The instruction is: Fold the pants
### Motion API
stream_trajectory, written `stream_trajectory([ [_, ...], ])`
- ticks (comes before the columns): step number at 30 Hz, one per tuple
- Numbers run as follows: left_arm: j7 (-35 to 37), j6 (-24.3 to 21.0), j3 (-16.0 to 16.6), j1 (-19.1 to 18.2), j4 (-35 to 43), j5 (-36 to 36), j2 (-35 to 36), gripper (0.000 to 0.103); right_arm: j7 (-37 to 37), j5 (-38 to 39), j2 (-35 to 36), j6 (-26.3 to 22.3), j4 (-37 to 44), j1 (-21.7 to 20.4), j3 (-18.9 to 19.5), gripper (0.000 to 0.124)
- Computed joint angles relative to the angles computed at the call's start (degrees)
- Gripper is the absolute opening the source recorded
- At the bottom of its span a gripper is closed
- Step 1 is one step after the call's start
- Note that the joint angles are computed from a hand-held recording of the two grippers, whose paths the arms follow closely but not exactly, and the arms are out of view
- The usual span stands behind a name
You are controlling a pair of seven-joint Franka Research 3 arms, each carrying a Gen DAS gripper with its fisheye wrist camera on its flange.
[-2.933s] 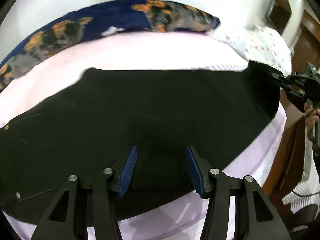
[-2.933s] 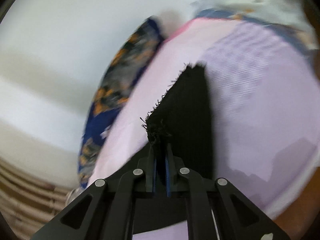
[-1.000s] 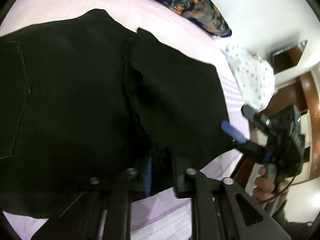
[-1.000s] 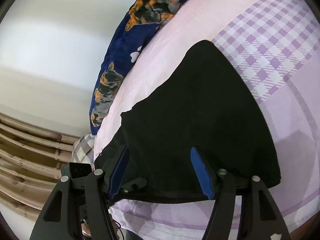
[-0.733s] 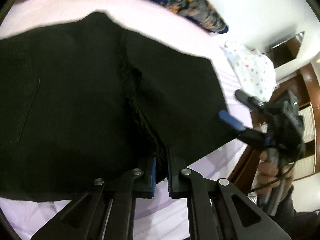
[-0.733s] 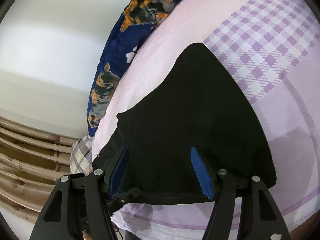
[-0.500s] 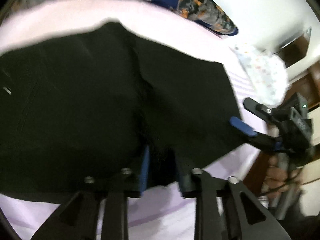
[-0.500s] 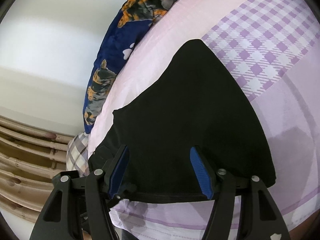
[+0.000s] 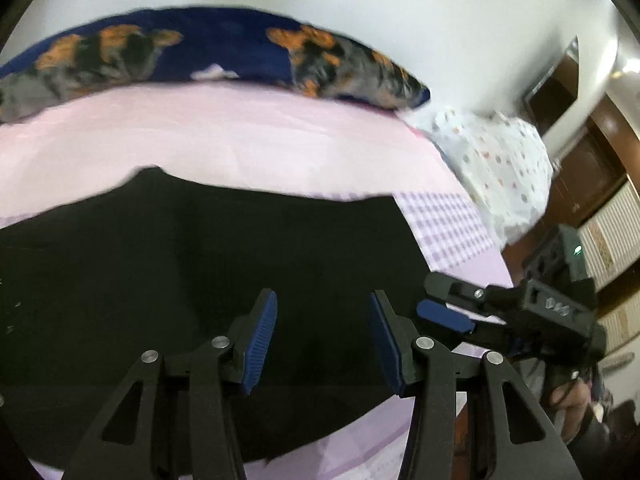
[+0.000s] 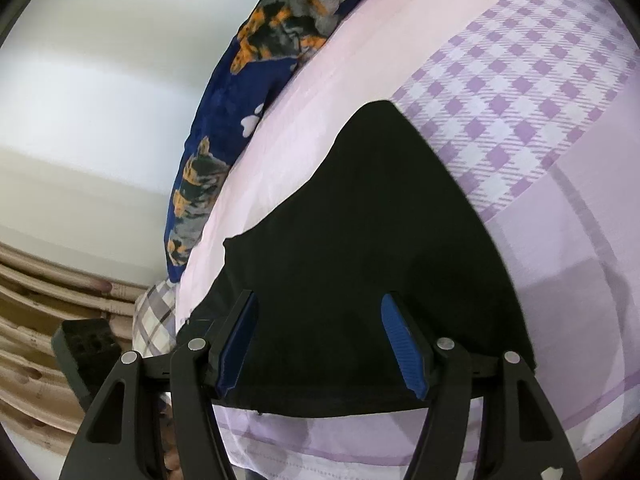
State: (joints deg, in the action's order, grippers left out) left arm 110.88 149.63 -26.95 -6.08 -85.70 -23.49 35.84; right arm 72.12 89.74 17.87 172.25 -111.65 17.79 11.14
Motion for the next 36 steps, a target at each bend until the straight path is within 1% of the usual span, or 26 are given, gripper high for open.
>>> stream_trajectory([
  [3, -1.41, -3.23, 1.26, -1.47, 2.08, 2.11, 1.83, 0.049, -0.07, 1.15, -0.18, 0.26, -0.32, -0.12, -0.11, 0.062],
  [5, -2.98, -4.86, 3.04, -2.61, 1.83, 4.53, 1.99, 0.049, -0.06, 1.42, -0.18, 0.36, -0.42, -0.06, -0.28, 0.062],
  [6, -2.40, -4.72, 2.76, -2.00, 0.55, 4.45, 1.56, 0.049, 0.04, 1.32, -0.15, 0.30, -0.44, -0.02, -0.34, 0.062],
  [8, 0.86, -2.22, 0.67, 0.42, -2.75, 2.19, 0.31, 0.049, 0.93, 0.19, -0.02, 0.17, -0.47, 0.09, -0.47, 0.062],
  [10, 1.94, -1.90, 0.11, 1.44, -4.21, 1.10, -0.59, 0.049, 2.73, -2.50, 0.11, 0.34, -0.61, 0.32, -0.56, 0.062],
  [14, 0.79, -0.84, 0.80, 1.34, -5.76, 0.15, -2.08, 0.049, 6.51, -7.38, 0.45, 0.71, -0.79, 0.16, -0.08, 0.063],
  [16, 0.12, 1.16, 0.77, 1.93, -7.93, -1.02, -3.71, 0.049, 7.47, -8.73, 0.54, 0.86, -0.87, -0.15, 0.35, 0.063],
  [20, 0.17, 6.55, -0.11, 5.34, -14.34, -5.87, -8.47, 0.050, 10.43, -12.28, 0.93, 0.52, -0.85, -0.44, 0.82, 0.063],
  [25, 0.54, 12.10, 0.70, 9.50, -22.83, -12.06, -15.36, 0.051, 12.00, -15.03, 1.89, -1.04, 0.04, -0.97, 1.88, 0.063],
  [27, 1.18, 13.27, 1.16, 11.18, -25.71, -15.64, -17.89, 0.052, 12.40, -16.31, 2.26, -1.65, 0.57, -0.97, 2.29, 0.063],
  [28, 1.52, 13.80, 1.59, 11.35, -26.53, -17.02, -18.53, 0.052, 12.06, -16.15, 2.44, -2.10, 0.85, -1.21, 2.71, 0.063],
  [29, 1.90, 14.26, 1.88, 12.12, -27.70, -19.49, -19.55, 0.052, 11.61, -15.89, 2.75, -2.88, 1.33, -1.44, 3.13, 0.063],
  [31, 5.13, 13.90, 1.96, 14.35, -30.03, -26.51, -21.68, 0.052, 11.29, -15.99, 3.25, -3.87, 2.10, -1.42, 3.48, 0.063],
  [33, 6.79, 13.98, 3.01, 14.91, -31.39, -31.22, -22.90, 0.053, 9.92, -15.20, 3.89, -5.36, 3.24, -1.68, 4.18, 0.063],
  [36, 9.21, 13.96, 4.90, 15.33, -33.12, -37.73, -24.17, 0.053, 6.23, -11.66, 5.22, -8.36, 5.44, -2.19, 5.23, 0.064],
])
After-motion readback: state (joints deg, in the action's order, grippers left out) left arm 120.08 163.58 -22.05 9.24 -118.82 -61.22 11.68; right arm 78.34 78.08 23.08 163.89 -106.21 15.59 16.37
